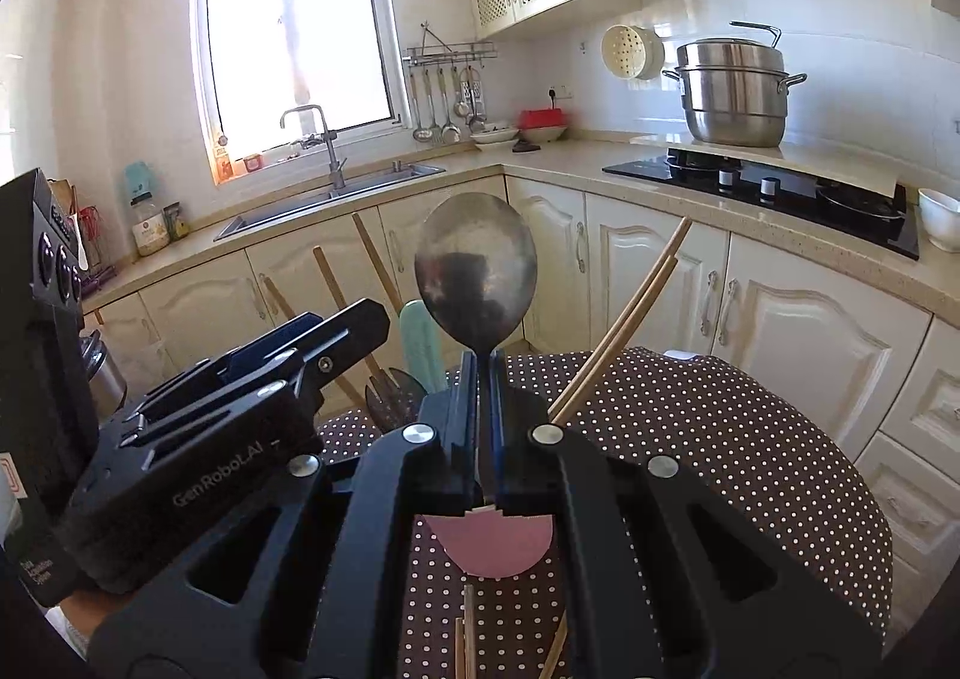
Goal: Organize utensils
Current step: 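Lift the spoon and chopstick over the pink cup and open both tools to drop them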
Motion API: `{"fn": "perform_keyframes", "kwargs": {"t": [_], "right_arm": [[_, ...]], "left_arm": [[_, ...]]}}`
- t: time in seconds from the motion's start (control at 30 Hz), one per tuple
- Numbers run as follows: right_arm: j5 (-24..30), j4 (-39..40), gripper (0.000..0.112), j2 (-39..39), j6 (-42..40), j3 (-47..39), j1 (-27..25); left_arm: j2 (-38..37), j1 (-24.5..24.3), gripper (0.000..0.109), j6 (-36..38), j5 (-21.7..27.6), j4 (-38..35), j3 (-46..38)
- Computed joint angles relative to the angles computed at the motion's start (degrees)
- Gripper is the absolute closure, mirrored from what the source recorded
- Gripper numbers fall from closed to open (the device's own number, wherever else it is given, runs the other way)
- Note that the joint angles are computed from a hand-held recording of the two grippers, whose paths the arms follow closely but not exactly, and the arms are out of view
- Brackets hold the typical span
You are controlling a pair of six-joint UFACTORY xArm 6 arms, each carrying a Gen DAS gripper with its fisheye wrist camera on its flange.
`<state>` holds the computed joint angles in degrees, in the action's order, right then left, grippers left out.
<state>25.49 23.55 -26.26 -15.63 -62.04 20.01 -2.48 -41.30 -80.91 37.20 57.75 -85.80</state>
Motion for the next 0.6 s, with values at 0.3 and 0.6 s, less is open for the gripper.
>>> {"fn": "perform_keyframes", "kwargs": {"t": [0.3,0.6], "right_arm": [[0.5,-4.1,0.107,-0.9,4.0,1.5,0.1],[1.6,-8.2,0.099,-3.0,8.4,3.4,0.8]], "left_arm": [[-2.0,-0.9,0.053,1.7,2.2,-1.0,1.7],[-5.3,-1.8,0.049,1.9,3.4,-1.6,4.7]]}}
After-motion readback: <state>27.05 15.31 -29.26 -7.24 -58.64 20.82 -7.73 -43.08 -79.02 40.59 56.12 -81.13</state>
